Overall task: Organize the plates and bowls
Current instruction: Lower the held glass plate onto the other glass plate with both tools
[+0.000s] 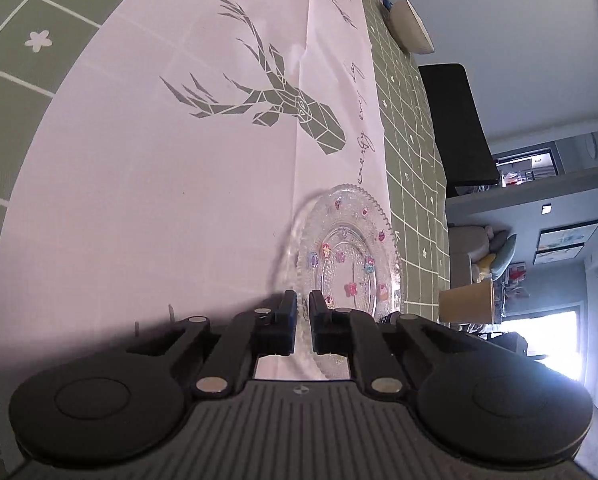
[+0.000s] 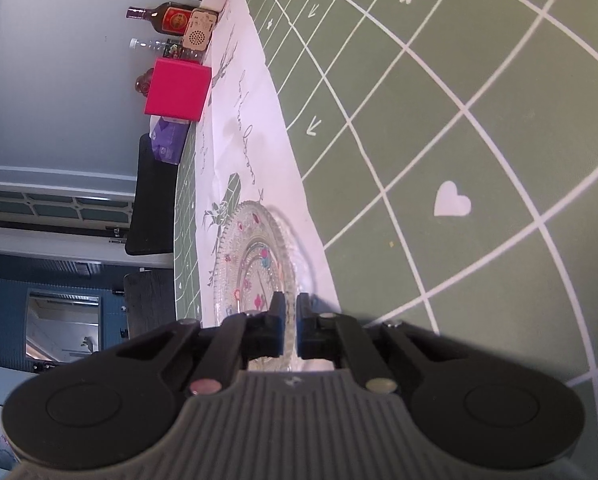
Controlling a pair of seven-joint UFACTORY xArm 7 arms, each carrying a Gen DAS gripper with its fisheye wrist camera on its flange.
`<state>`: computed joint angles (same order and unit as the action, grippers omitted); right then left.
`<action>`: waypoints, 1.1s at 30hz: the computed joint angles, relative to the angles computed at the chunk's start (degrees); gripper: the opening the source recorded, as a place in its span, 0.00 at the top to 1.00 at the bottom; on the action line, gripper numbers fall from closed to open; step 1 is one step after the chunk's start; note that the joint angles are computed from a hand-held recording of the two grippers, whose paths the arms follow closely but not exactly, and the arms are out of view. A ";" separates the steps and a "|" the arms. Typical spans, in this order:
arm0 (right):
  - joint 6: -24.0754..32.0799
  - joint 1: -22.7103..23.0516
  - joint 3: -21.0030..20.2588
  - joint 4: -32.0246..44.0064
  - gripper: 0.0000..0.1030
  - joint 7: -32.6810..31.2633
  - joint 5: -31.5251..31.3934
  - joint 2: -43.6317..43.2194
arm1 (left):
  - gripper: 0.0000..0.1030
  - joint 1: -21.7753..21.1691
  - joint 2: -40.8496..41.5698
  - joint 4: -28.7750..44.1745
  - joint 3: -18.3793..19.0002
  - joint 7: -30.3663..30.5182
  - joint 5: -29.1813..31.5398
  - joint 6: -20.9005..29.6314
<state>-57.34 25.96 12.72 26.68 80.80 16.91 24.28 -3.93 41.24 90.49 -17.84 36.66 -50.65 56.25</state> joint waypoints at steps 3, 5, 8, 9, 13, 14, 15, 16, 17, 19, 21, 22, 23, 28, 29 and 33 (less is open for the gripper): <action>0.09 -0.44 -0.19 0.07 1.00 -0.06 -1.02 0.13 | 0.87 0.49 1.34 1.09 -0.40 -0.86 -1.27 0.55; 0.40 -0.24 -0.18 0.36 1.00 -0.35 -0.41 0.15 | 0.87 0.43 1.48 1.36 -0.38 -0.84 -1.15 0.58; 0.83 1.30 -0.71 0.80 1.00 -3.99 1.44 -0.03 | 0.88 -0.09 -0.86 -1.60 -0.54 1.42 -1.48 -2.77; 1.02 2.52 -0.97 1.15 0.99 -6.44 3.37 -0.09 | 0.90 -0.23 -2.14 -3.31 -0.80 3.04 -2.05 -4.65; 6.78 8.00 -2.31 3.42 0.92 -21.81 12.58 -2.64 | 0.89 -2.06 -8.57 -11.50 -1.64 11.52 -5.11 -15.36; 6.83 7.99 -1.92 3.84 0.92 -22.33 13.61 -2.37 | 0.89 -2.71 -9.22 -12.04 -1.26 11.06 -4.73 -16.20; 5.94 7.40 -1.42 3.71 0.92 -21.00 13.33 -1.92 | 0.89 -2.77 -9.47 -12.24 -1.14 10.85 -4.76 -16.19; 5.12 7.18 -1.10 3.60 0.92 -20.24 13.44 -1.52 | 0.89 -2.59 -9.59 -12.40 -1.22 11.24 -5.07 -16.00; 4.55 7.52 -1.03 3.64 0.92 -20.69 14.20 -1.26 | 0.89 -2.52 -9.75 -12.64 -1.22 11.73 -5.26 -15.96; 3.94 8.53 -0.84 3.96 0.92 -22.15 16.37 -1.00 | 0.89 -2.47 -10.43 -13.39 -1.01 12.10 -5.42 -15.80; 3.57 9.39 -0.52 4.34 0.92 -23.27 18.22 -0.95 | 0.88 -2.41 -11.40 -14.06 -0.70 12.26 -5.53 -15.44; 2.89 9.59 -0.43 4.33 0.92 -23.56 18.40 -0.92 | 0.88 -2.62 -11.94 -14.31 -0.45 12.22 -5.27 -15.45; 2.10 9.87 -0.36 4.39 0.91 -23.99 18.75 -0.97 | 0.88 -2.59 -12.71 -14.81 -0.44 12.81 -5.47 -15.56; 2.08 11.42 0.58 4.49 0.92 -26.95 23.26 -3.54 | 0.87 -2.57 -16.23 -16.97 -0.08 15.59 -8.23 -15.07; 2.13 11.79 0.84 4.48 0.92 -27.51 24.31 -4.11 | 0.87 -2.65 -17.07 -17.61 0.14 15.93 -8.73 -14.81; 3.24 13.55 2.02 4.08 0.92 -30.76 28.97 -7.31 | 0.85 -2.96 -21.62 -21.54 1.34 20.19 -9.80 -12.86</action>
<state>-54.10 39.51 14.74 30.76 50.03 45.88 16.98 -6.89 19.62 68.95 -16.51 56.85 -60.45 43.40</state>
